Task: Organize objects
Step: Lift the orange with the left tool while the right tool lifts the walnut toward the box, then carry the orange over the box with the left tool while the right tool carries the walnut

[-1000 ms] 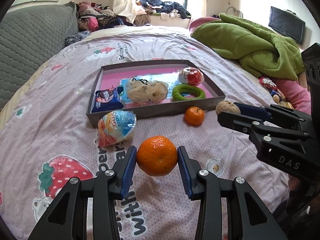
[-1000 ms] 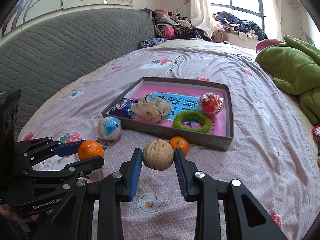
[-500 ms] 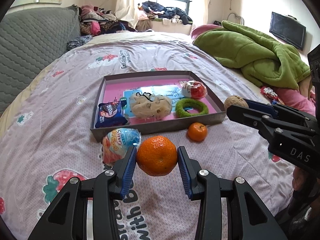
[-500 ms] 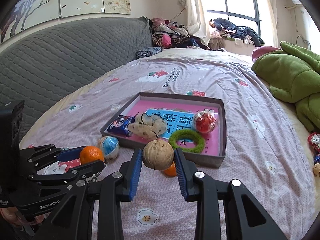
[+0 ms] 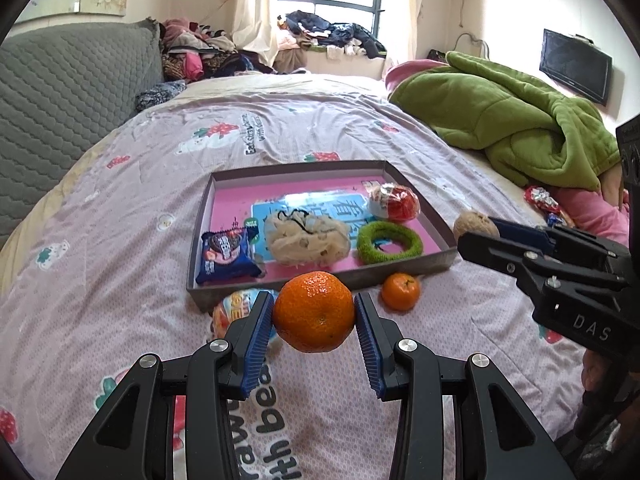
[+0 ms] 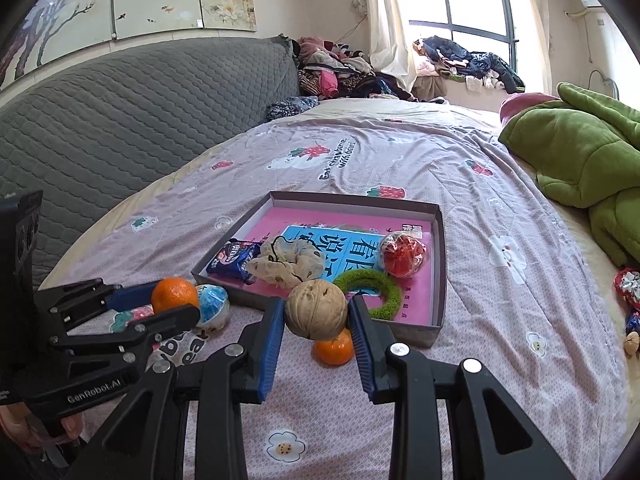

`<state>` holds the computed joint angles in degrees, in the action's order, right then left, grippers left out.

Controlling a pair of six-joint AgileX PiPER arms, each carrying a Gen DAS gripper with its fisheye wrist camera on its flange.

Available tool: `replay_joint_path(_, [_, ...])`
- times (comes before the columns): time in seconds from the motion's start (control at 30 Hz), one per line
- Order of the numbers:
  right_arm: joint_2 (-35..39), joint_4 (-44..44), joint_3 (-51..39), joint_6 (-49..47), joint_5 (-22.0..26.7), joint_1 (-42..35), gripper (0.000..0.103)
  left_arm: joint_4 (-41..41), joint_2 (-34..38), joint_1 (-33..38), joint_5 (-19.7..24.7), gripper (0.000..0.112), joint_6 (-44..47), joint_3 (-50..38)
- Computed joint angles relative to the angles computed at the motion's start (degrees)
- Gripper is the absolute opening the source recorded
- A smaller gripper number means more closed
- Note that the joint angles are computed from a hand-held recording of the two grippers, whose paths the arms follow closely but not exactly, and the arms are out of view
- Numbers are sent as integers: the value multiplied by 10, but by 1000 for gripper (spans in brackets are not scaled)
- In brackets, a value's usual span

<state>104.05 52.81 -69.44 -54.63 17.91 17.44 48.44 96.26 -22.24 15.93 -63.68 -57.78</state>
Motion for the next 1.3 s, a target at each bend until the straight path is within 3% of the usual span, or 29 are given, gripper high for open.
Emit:
replay_joint_path(0.8, [70, -128, -136, 133, 27, -4, 33, -113, 69, 44, 17, 43, 138, -120])
replay_joint_path(1.3, [116, -148, -209, 154, 49, -9, 33, -146, 121, 50, 33, 43, 176, -186])
